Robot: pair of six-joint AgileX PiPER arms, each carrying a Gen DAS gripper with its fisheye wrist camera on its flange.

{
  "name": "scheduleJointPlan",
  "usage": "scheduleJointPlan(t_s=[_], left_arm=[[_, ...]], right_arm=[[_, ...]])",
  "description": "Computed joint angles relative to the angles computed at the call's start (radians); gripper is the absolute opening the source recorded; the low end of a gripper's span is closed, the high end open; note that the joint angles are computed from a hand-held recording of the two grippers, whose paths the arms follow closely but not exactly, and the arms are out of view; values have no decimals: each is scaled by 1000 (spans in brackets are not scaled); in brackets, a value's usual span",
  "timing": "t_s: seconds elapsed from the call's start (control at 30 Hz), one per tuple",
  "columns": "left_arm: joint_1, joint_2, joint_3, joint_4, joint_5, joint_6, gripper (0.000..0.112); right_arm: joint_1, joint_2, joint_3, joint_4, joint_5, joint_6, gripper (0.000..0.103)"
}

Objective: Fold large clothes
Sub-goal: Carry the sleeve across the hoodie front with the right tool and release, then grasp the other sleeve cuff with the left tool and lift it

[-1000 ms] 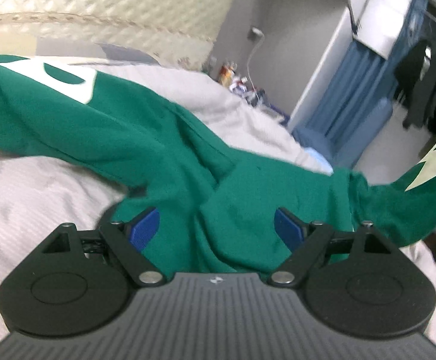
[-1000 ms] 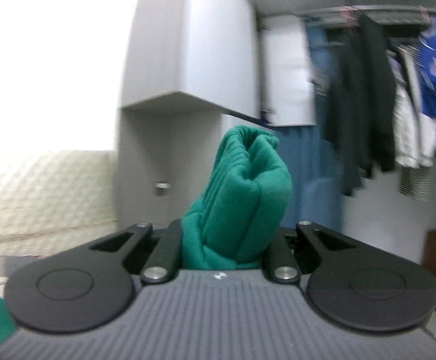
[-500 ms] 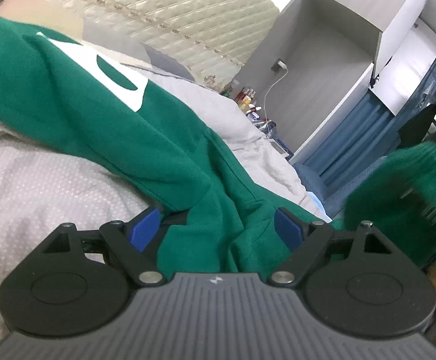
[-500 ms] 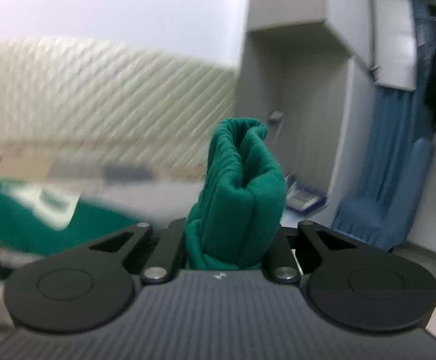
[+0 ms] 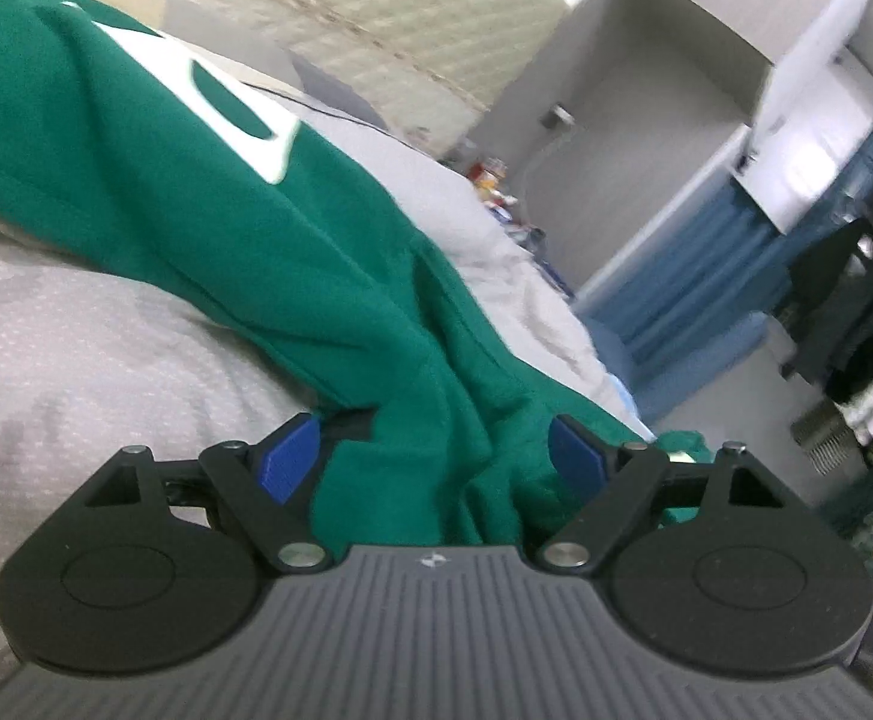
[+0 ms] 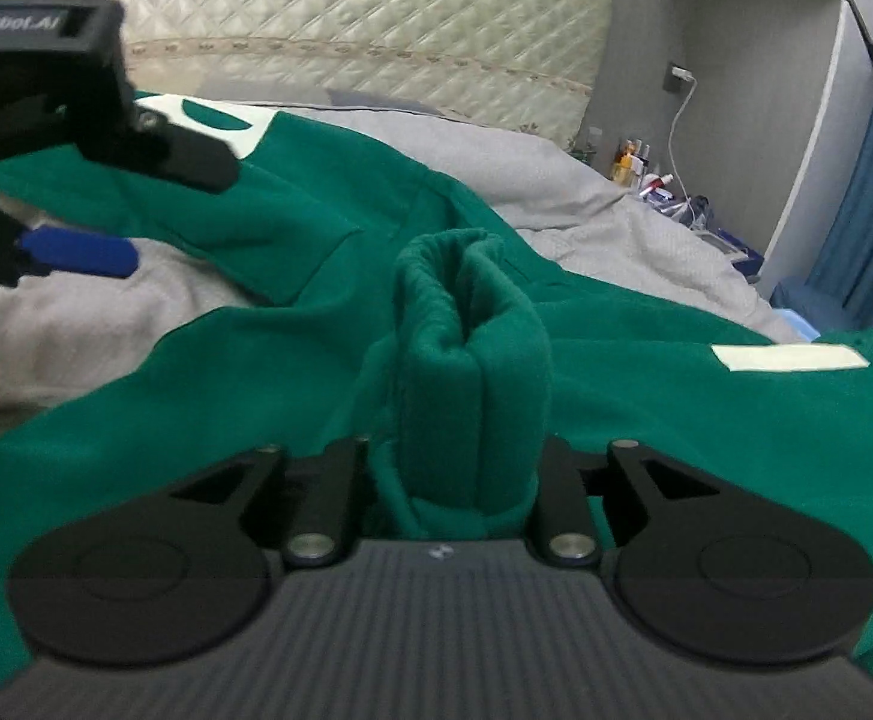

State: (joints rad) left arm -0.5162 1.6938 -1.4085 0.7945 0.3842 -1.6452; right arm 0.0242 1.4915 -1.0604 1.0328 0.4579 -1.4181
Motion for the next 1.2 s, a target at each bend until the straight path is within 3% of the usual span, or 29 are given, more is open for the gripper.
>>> scheduleJointPlan(t_s=[0.1, 0.17, 0.27, 0.47, 0.6, 0.77, 0.87, 0.9, 1.0, 1.07, 1.13, 1.2], left_arm=[[-7, 9, -24, -111, 5, 139, 87], [-24, 6, -32, -65, 28, 116, 87], [-63, -24, -18, 59, 63, 23, 87], [-124, -38, -50, 81, 102, 67, 88], [-190, -13, -121, 89, 181, 111, 88], [-255, 27, -200, 102, 261, 108, 88], [-280, 95, -313, 38, 339, 179, 87], [-295, 124, -350, 43, 373, 191, 86], [-305, 166, -373, 40, 378, 175, 85], [-318, 212, -413, 39, 418, 190, 75], [-332, 260, -465, 40, 466, 237, 55], [-344, 302, -506, 59, 511, 266, 52]], right_arm=[[-50, 0, -46, -57, 177, 79, 60], [-87, -17, -53, -52, 268, 78, 66], [-166, -66, -56, -42, 401, 57, 67], [-326, -146, -69, -46, 605, 35, 67], [-397, -165, -76, -60, 636, 55, 67], [-412, -140, -90, -63, 558, 153, 67], [-395, -146, -90, -108, 480, 224, 67], [-401, -141, -90, -112, 473, 246, 67], [-455, -120, -72, -71, 497, 224, 67], [-486, -111, -47, -42, 492, 171, 67], [-509, -88, -44, -23, 496, 162, 66], [-523, -55, -52, 10, 502, 154, 66]])
